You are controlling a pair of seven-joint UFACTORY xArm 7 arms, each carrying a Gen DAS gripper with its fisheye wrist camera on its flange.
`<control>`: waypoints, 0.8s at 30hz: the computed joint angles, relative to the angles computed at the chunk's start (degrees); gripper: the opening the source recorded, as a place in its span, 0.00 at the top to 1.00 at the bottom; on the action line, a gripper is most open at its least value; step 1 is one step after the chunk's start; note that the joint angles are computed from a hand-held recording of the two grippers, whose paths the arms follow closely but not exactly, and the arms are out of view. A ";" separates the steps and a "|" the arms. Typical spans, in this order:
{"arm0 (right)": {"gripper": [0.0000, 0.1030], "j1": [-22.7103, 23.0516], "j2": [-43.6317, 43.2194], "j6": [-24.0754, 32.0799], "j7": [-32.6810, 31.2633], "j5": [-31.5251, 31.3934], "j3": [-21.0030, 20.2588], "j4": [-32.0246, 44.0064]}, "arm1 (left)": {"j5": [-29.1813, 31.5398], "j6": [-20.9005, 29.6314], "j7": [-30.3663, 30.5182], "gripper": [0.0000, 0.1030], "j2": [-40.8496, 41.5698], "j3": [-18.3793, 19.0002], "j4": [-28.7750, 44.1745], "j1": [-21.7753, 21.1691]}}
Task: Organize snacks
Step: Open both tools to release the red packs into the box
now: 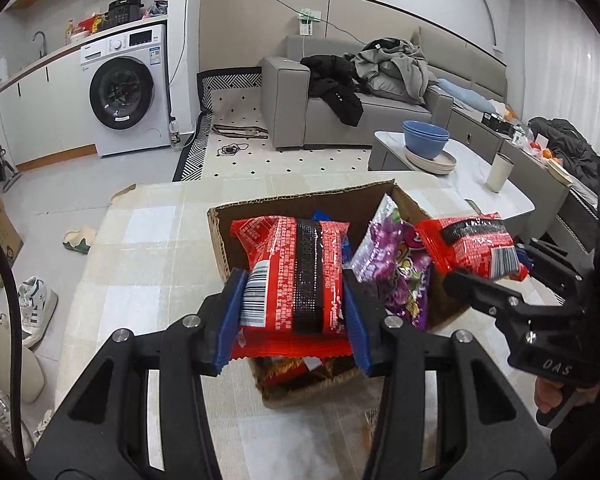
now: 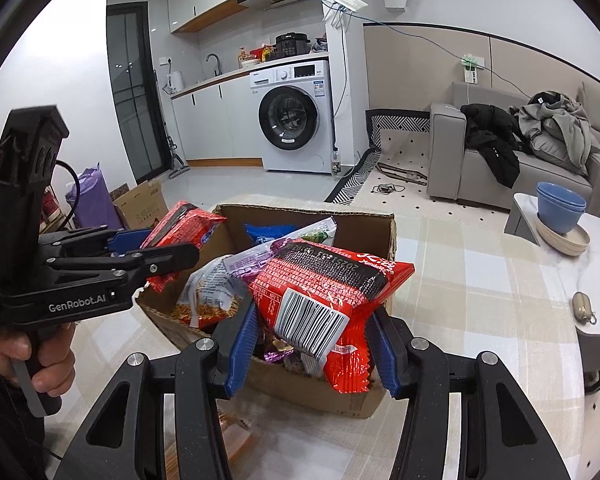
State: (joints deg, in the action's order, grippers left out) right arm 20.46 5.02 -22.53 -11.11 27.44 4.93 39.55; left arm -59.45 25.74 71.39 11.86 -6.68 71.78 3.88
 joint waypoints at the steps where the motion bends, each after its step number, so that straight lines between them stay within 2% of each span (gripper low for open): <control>1: 0.49 0.70 0.76 0.17 -1.70 1.60 -0.40 0.92 | 0.85 -0.50 -0.79 0.58 0.87 0.00 0.81 -0.43; 7: 0.49 3.95 4.80 3.63 -5.42 3.61 -3.48 5.69 | 7.80 -2.73 -6.40 0.58 7.16 -1.42 5.78 -1.44; 9: 0.49 3.50 5.78 4.96 -3.86 0.74 -3.49 6.74 | 10.33 -4.26 -7.92 0.58 8.49 -2.28 6.17 -1.47; 12: 0.49 9.59 7.28 5.73 -6.53 3.53 -9.18 8.50 | 11.90 -6.79 -7.60 0.57 9.22 -4.26 6.21 -0.57; 14: 0.45 7.62 7.40 5.68 -4.70 0.68 -7.82 8.41 | 12.53 -6.56 -7.82 0.56 9.12 -5.20 6.07 0.42; 17: 0.31 10.37 6.70 3.79 -6.18 1.84 -10.26 7.11 | 13.43 -3.99 -9.10 0.47 9.09 -5.84 6.71 1.51; 21: 0.15 7.09 3.76 0.10 -5.13 2.07 -6.83 3.23 | 8.25 -0.57 -4.97 0.27 6.27 -6.99 4.51 3.57; 22: 0.14 7.48 2.95 -1.16 -6.30 4.56 -6.56 2.21 | 6.11 -0.38 -3.07 0.20 5.35 -7.05 3.54 3.78; 24: 0.10 7.63 1.76 -2.13 -8.53 8.55 -5.70 0.98 | 2.98 -1.03 -0.57 0.14 3.19 -6.23 1.13 3.42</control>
